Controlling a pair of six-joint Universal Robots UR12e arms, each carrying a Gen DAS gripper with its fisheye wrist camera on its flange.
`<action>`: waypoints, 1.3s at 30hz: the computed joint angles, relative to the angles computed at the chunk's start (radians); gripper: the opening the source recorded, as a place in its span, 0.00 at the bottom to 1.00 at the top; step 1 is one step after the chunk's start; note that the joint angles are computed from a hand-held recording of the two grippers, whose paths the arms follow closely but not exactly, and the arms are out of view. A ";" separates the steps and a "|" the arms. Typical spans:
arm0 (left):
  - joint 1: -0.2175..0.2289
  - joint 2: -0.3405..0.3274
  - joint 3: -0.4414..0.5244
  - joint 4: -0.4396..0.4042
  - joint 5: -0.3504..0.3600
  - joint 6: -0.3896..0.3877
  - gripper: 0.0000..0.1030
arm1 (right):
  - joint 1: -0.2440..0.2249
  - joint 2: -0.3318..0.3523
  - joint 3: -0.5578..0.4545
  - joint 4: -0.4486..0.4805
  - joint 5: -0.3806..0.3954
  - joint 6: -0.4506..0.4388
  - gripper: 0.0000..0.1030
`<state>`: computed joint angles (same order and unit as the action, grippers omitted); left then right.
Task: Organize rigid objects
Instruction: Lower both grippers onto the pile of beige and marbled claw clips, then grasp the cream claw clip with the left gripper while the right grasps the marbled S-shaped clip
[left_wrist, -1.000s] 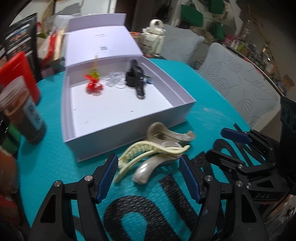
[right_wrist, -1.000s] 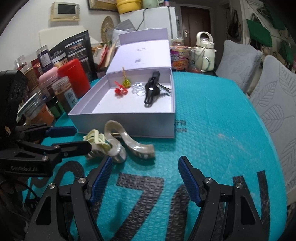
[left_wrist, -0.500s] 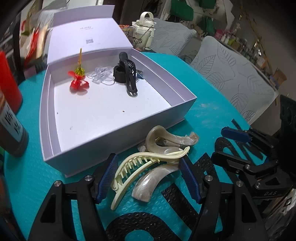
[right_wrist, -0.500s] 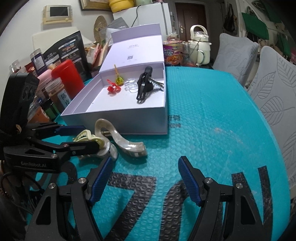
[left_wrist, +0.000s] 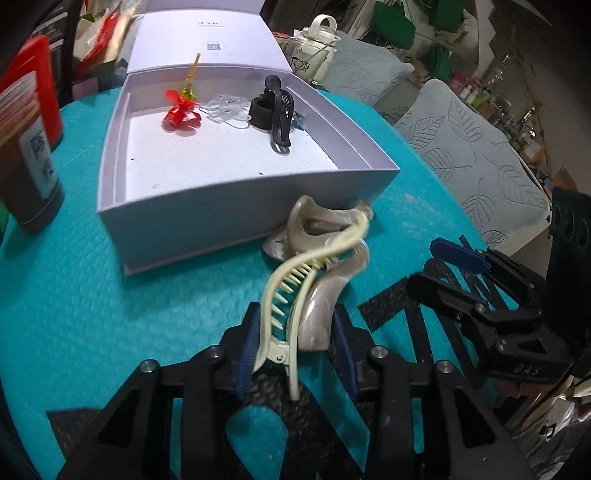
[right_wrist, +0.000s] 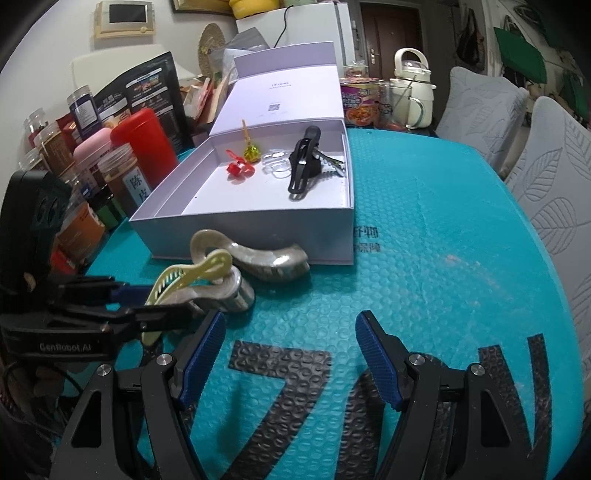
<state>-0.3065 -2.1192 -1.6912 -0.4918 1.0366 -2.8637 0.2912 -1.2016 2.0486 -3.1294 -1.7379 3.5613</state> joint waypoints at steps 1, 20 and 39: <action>0.000 0.005 -0.007 0.001 0.001 -0.005 0.34 | 0.000 0.000 -0.001 0.000 0.001 -0.001 0.71; 0.033 0.067 -0.097 -0.011 0.039 -0.039 0.34 | 0.020 0.051 -0.065 0.014 0.124 -0.044 0.71; 0.051 0.075 -0.126 0.045 0.061 -0.008 0.34 | 0.023 0.085 -0.105 0.049 0.234 -0.025 0.61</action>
<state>-0.2556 -2.0445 -1.8172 -0.4464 1.0972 -2.8721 0.3139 -1.1170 1.9437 -3.0804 -1.5040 3.5367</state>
